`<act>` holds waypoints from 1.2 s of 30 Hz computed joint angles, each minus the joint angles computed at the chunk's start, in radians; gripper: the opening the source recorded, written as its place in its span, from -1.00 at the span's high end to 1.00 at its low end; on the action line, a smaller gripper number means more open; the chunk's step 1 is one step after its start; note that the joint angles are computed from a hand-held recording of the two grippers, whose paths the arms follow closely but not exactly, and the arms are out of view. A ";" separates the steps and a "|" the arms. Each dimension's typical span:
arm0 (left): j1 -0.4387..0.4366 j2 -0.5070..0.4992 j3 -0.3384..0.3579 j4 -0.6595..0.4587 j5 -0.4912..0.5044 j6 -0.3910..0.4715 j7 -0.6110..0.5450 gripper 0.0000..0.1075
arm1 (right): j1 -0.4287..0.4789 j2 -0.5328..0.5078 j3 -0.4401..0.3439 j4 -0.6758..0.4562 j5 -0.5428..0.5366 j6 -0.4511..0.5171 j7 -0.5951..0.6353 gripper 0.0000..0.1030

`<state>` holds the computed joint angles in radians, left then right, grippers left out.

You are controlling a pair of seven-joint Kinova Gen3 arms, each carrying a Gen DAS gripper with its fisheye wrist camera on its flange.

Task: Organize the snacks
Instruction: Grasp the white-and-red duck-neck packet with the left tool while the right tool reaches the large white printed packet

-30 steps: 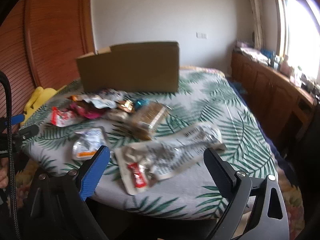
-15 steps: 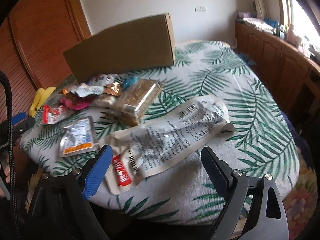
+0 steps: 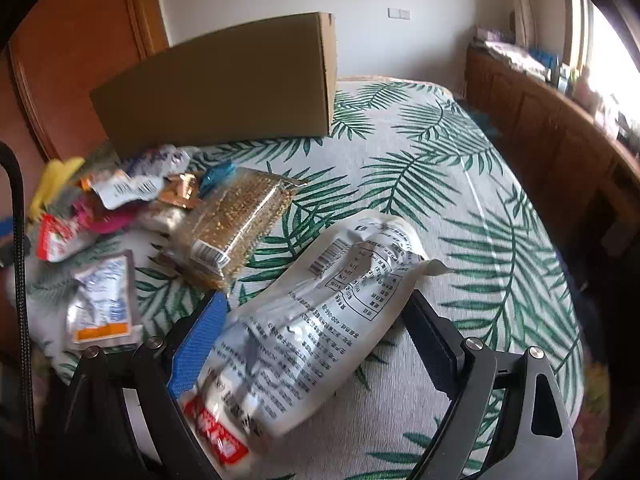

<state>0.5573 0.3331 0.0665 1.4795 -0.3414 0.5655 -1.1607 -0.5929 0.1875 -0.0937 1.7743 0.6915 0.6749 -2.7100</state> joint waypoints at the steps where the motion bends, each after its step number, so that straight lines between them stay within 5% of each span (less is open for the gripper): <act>1: -0.010 0.008 0.012 -0.015 0.016 0.014 -0.025 -0.80 | -0.009 0.012 0.000 -0.013 0.014 0.023 0.004 -0.77; 24: -0.120 0.194 0.085 -0.345 0.284 0.253 -0.389 -0.64 | -0.032 0.012 0.011 0.029 0.120 -0.007 -0.053 -0.78; 33: -0.109 0.231 0.071 -0.393 0.314 0.348 -0.487 -0.01 | -0.028 0.012 0.005 0.031 0.130 -0.010 -0.062 -0.79; 36: -0.140 0.224 0.094 -0.378 0.351 0.363 -0.544 0.05 | -0.029 0.011 0.005 0.032 0.137 -0.009 -0.068 -0.79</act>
<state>0.4170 0.5572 0.1607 1.1016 0.0100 0.9282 -1.7046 -0.6223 0.1989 -0.0886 1.8063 0.8287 0.6660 -2.7784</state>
